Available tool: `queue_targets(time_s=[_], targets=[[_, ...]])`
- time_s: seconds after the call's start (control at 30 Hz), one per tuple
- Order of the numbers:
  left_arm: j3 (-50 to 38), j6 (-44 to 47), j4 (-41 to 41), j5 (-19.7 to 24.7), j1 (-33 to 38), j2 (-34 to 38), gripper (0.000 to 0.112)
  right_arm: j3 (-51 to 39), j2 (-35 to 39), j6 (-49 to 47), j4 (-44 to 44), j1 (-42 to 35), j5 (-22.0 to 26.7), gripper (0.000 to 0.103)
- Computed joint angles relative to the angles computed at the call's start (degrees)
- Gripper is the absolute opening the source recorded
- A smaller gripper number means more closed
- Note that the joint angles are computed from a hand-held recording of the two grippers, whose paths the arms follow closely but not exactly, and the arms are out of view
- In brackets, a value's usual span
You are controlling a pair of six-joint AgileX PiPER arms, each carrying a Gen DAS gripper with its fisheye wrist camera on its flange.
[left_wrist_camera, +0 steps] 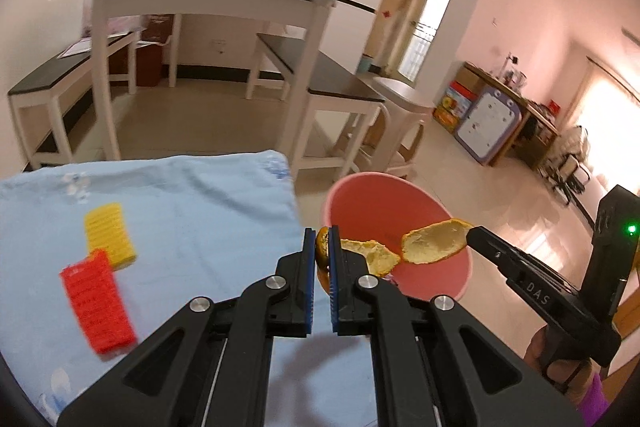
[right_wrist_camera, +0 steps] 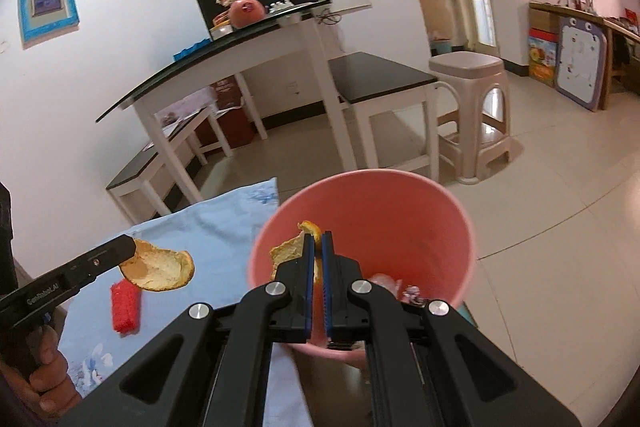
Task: Collect trash
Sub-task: 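Carry both orange peels over the pink bucket, then open both grippers to drop the orange peels into the bucket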
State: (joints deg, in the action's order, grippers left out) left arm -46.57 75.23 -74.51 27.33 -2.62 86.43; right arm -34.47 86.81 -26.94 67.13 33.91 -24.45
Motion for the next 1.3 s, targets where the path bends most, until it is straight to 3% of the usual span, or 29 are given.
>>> queue_targets(time_s=[0.2,0.47,0.6,0.87,0.97,1.07,1.2,1.3], targets=[[-2.31,-3.92,2.94,-4.84,-7.93,3.67,0.006,3.3,-0.56,5.09,-5.85,-3.4,-0.04,0.003],[-5.41,-9.14,7.09,-8.91,-15.12,9.43,0.006,6.56,0.45,18.21,-19.87,-8.85,1.82,0.003],[-7.39,-14.6,11.8,-9.44,-16.84,11.92,0.006,7.57,1.21,25.08,-27.22,-10.95,2.13,0.003],[-8.83,-17.56,13.51,-10.19,-18.01,14.47,0.006,8.48,3.16,35.97,-39.26,-14.32,2.16,0.004],[-10.05,-25.25,20.44,-9.97,-18.47,15.3,0.007,8.0,3.91,40.12,-43.64,-15.21,2.61,0.005],[-11.65,-29.26,24.1,-8.11,-17.92,16.34,0.013,8.1,4.12,42.3,-45.72,-15.52,2.29,0.005],[-10.19,-21.38,15.94,-7.71,-16.96,15.35,0.033,8.18,3.77,41.58,-45.04,-15.6,2.47,0.008],[-9.27,-17.16,11.72,-7.09,-16.35,14.36,0.037,8.28,3.51,42.09,-45.27,-15.61,2.78,0.012]])
